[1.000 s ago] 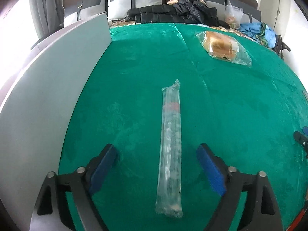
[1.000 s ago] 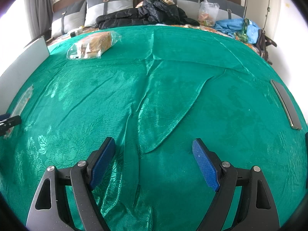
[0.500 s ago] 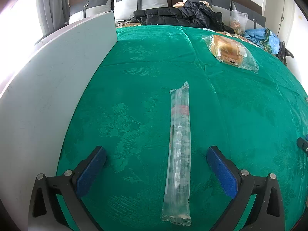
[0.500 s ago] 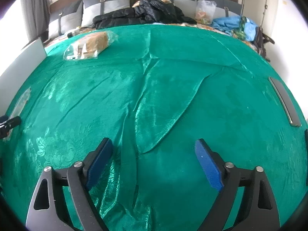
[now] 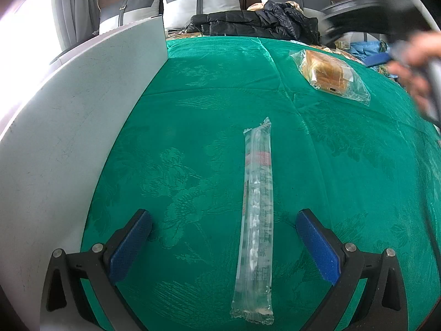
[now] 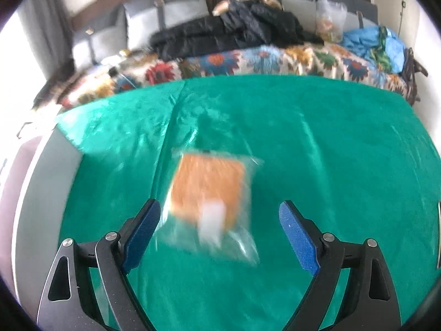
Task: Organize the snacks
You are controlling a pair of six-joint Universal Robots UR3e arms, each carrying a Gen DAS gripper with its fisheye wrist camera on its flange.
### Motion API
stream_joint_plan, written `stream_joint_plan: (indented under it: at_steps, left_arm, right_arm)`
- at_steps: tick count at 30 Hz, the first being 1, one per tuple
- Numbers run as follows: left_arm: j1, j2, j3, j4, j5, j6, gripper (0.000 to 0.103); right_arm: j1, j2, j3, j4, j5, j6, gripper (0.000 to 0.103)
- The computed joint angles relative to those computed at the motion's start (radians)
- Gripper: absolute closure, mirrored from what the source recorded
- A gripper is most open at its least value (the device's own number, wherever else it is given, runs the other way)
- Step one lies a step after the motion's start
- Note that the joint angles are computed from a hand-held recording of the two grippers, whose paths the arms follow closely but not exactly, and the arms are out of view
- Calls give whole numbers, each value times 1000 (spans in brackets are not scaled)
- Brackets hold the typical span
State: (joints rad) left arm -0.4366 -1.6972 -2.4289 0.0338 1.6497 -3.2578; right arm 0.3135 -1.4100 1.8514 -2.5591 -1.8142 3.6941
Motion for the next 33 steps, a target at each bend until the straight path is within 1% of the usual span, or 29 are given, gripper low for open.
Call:
stream_joint_plan:
  at_steps: [2,3,4,6,7,8,9,10,11,14,16,17,18,20,23,24,25,27,28,29,30,31,33]
  left_arm:
    - [0,0,0,0,0,0,0]
    - [-1,-1,2,-1,0,-1,0]
    - [-1,-1,1,0,1,-1,0]
    - [-1,-2,2,-1,1,-1,0]
    - [-2,-2,2,-1,1,-2,0]
    - [-1,-2,2,-1,1,-1,0]
    - [-3,-3,5,-3,2,-2,0]
    - [-2,-2,6,-5,2,-1,0]
    - [-1,-1,6,-5,1,0,0]
    - [0,-7,17,-12,1,1,0]
    - [-1,-8,21,-14,1,0,0]
    - [0,-7,18,-12,1,1,0]
    - [0,-8,20,-13,1,0,0]
    - [0,-7,18,-12,1,1,0]
    - [0,-7,18,-12,1,0,0]
    - [-1,-8,20,-13,1,0,0]
    - [-1,-8,21,-14,2,0,0]
    - [0,-7,17,-11,1,1,0]
    - [-1,-8,20,-13,1,0,0]
    - [0,-7,17,-11,1,0,0]
    - [-1,-8,19,-13,1,0,0]
    - [-1,-8,20,-14,1,0,0]
    - [-1,-8,19,-13,1,0,0]
  right_arm:
    - [2,155,-177,127,-18,38,13]
    - [-2,209,-229,161,-1,40,13]
    - [-14,230,-240,157,31,31,13]
    - [-12,304,-323,248,33,30,12]
    - [-8,330,-326,236,38,9,13]
    - [-3,314,-287,185,21,16,16]
    - [4,291,-249,145,-13,28,17]
    - [8,257,-195,94,-29,31,27]
    - [9,223,-152,68,-38,33,27]
    - [-11,104,15,-46,-11,2,28]
    - [-14,-28,152,-95,-2,-45,28]
    - [-29,-68,191,-104,20,-78,28]
    - [-16,-150,266,-104,10,-85,28]
    - [-22,-301,392,-86,23,-118,28]
    - [21,-517,556,-30,3,-100,28]
    - [41,-592,606,0,-9,-87,28]
    - [100,-664,650,39,-42,-41,28]
    - [228,-720,694,82,-118,63,28]
    - [310,-717,706,91,-163,137,28]
    - [354,-713,715,89,-190,180,28]
    - [440,-672,718,66,-234,263,28]
    - [490,-618,711,37,-270,303,28]
    - [546,-531,699,-13,-325,328,27]
